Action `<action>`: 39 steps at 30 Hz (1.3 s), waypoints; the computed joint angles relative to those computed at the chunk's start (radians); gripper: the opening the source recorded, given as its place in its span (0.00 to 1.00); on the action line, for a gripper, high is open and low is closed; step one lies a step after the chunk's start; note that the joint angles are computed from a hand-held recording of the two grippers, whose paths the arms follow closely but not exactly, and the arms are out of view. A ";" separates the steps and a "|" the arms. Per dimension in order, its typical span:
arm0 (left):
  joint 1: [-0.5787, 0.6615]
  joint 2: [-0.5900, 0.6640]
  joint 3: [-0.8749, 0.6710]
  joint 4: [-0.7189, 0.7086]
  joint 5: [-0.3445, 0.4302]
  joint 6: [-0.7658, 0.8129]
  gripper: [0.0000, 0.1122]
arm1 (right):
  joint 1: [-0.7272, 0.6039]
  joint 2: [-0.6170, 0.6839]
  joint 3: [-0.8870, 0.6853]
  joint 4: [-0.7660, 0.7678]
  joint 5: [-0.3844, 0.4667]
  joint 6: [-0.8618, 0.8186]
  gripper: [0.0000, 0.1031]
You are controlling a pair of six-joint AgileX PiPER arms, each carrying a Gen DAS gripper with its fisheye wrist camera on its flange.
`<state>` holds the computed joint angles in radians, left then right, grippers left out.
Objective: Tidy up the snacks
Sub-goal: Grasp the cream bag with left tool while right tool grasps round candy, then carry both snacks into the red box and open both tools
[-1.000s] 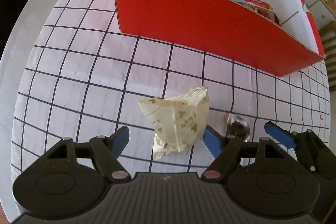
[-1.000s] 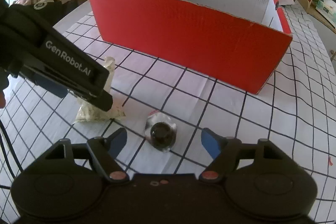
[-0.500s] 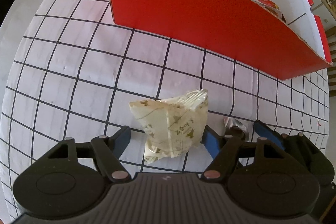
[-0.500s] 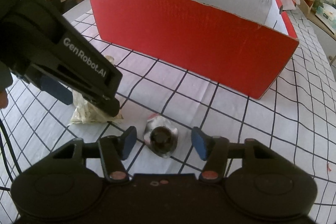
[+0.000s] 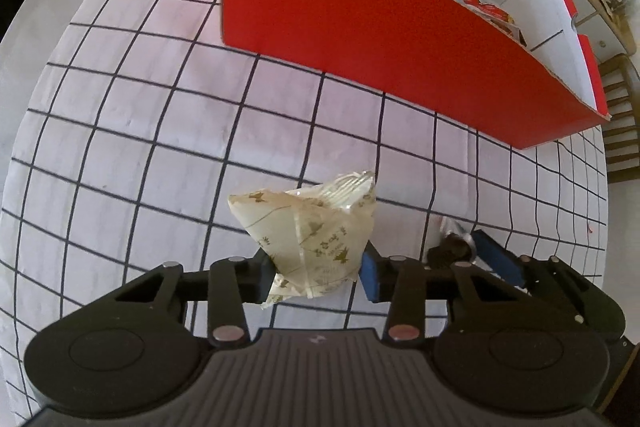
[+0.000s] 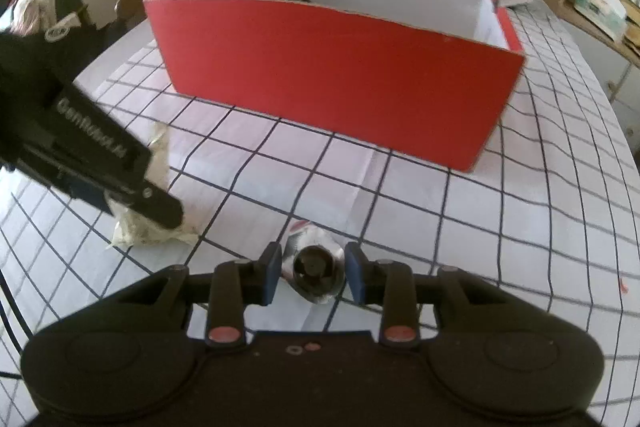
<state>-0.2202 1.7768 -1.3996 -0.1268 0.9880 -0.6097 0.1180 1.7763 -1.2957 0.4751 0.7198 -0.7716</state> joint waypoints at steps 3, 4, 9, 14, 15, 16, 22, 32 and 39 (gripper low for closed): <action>0.006 -0.025 0.026 0.002 -0.002 0.004 0.36 | -0.024 -0.024 0.006 0.017 0.021 0.020 0.32; 0.008 -0.035 0.034 0.001 -0.004 0.009 0.36 | -0.031 -0.032 0.007 0.026 0.026 0.023 0.32; 0.017 -0.101 0.074 -0.003 -0.004 0.037 0.36 | -0.075 -0.077 0.009 0.082 0.067 0.038 0.32; 0.012 -0.160 0.089 0.010 0.011 0.057 0.36 | -0.107 -0.134 0.020 0.123 0.093 0.048 0.32; 0.010 -0.169 0.091 0.012 0.012 0.061 0.36 | -0.112 -0.143 0.019 0.128 0.098 0.053 0.32; 0.010 -0.182 0.092 0.015 0.017 0.065 0.36 | -0.118 -0.156 0.021 0.136 0.104 0.056 0.32; -0.006 -0.224 0.074 0.031 0.035 0.084 0.36 | -0.134 -0.212 -0.001 0.155 0.126 0.087 0.32; -0.039 -0.222 -0.103 0.102 0.093 0.127 0.36 | -0.122 -0.218 -0.136 0.146 0.153 0.123 0.32; -0.043 -0.147 -0.296 0.166 0.150 0.135 0.37 | -0.092 -0.150 -0.296 0.118 0.148 0.161 0.32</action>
<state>-0.2633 1.6299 -1.6957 0.0388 1.1376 -0.4751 0.0263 1.6265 -1.5921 0.5936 0.8674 -0.6105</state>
